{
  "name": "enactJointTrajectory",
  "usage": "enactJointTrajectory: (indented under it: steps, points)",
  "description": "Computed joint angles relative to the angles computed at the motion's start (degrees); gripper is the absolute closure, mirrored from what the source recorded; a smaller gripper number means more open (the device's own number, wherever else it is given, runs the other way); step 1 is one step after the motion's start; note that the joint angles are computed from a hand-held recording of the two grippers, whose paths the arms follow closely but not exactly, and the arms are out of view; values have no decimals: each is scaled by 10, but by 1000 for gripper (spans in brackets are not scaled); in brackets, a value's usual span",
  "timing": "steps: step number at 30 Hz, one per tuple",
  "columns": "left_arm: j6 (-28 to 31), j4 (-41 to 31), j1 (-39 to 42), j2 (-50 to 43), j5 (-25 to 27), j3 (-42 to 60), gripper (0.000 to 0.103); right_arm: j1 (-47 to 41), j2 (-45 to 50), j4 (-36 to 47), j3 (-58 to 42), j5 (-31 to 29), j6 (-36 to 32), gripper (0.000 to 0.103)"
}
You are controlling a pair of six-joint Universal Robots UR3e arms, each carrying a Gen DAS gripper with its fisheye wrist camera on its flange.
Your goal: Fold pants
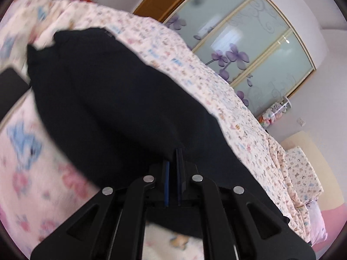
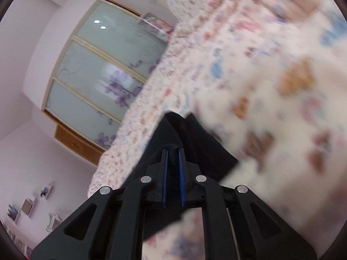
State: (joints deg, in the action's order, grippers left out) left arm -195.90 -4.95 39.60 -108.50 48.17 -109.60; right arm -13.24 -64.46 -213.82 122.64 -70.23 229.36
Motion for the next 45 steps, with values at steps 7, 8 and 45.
enactJointTrajectory:
  steps: [7,8,45]
  points:
    - [-29,125,20,4,5,-64,48,15,-83,105,27,-18,35,40]
    - [-50,165,28,12,13,-83,39,18,-92,95,35,-24,44,35]
    - [-11,173,62,42,7,-107,6,124,-23,253,-99,-110,53,99]
